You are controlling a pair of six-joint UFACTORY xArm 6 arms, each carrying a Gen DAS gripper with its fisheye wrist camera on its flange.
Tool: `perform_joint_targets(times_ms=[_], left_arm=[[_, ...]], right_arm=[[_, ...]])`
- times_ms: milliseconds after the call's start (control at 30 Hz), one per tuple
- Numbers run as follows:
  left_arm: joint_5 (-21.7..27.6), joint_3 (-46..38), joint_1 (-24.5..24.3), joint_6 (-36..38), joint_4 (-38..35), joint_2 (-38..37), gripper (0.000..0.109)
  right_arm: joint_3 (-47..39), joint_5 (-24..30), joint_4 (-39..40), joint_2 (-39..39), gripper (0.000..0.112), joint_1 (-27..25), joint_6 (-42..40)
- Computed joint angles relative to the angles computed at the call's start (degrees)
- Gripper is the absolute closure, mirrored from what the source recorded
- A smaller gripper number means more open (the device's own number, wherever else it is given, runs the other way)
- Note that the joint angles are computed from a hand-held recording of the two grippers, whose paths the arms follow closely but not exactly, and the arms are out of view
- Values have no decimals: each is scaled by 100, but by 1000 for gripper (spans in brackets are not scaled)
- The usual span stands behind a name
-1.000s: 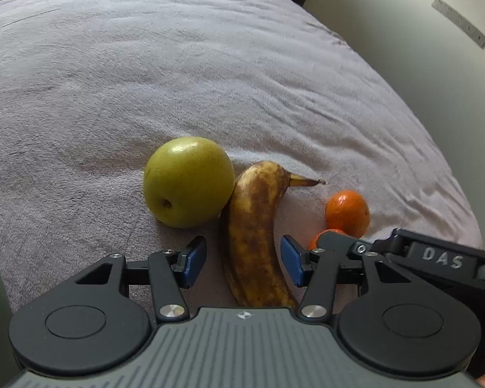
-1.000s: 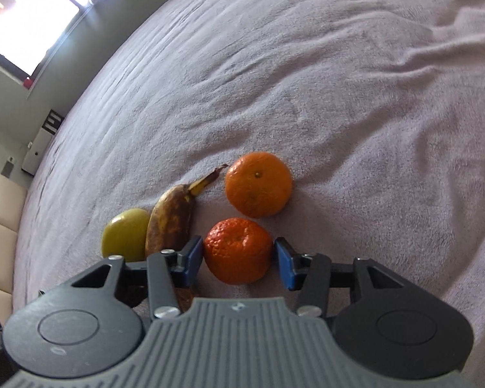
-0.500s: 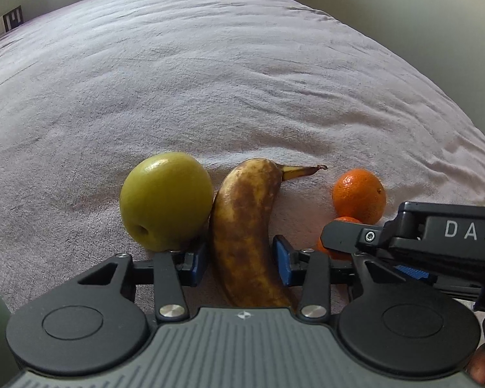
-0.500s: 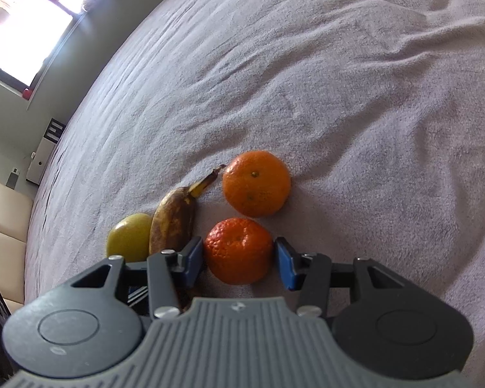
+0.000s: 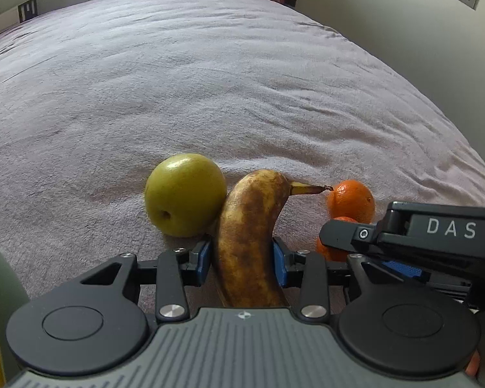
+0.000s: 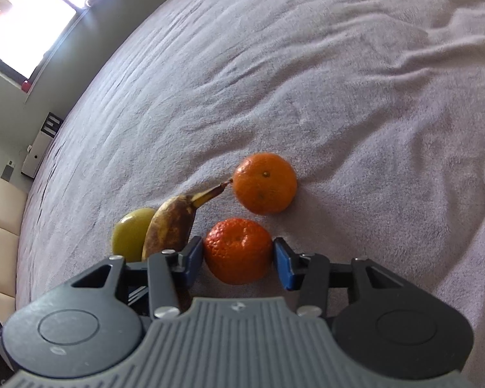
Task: Organize fruits
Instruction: 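Close the left gripper around the middle of the brown-spotted banana and lift it, then carry the banana over the colander with the left gripper while the right gripper carries its mandarin there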
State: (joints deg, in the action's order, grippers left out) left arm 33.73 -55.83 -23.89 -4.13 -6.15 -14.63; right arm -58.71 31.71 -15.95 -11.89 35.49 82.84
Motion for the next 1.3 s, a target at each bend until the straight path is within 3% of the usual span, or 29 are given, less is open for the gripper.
perform_joint_targets(times_ms=[133,367,633,933,1300], left_arm=[[24,73,13,-184,164,-254,65],[90,141,174,-455,505,-822,65],[418,177,585,-555,800,-1541,65],[790,245,1426,-370,738,-2157,65],[1103,365,2581,372,62,-2423,65]], right_arm=[[-88,-47,-163,-38,68,54,70],[-684,361,-1224,42,68,347,158],[-1019,232,-1267,190,68,608,-1],[-1791,134,-1197,741,68,1088,-524],[-3011,5,-762,1777,68,1557,-1689]])
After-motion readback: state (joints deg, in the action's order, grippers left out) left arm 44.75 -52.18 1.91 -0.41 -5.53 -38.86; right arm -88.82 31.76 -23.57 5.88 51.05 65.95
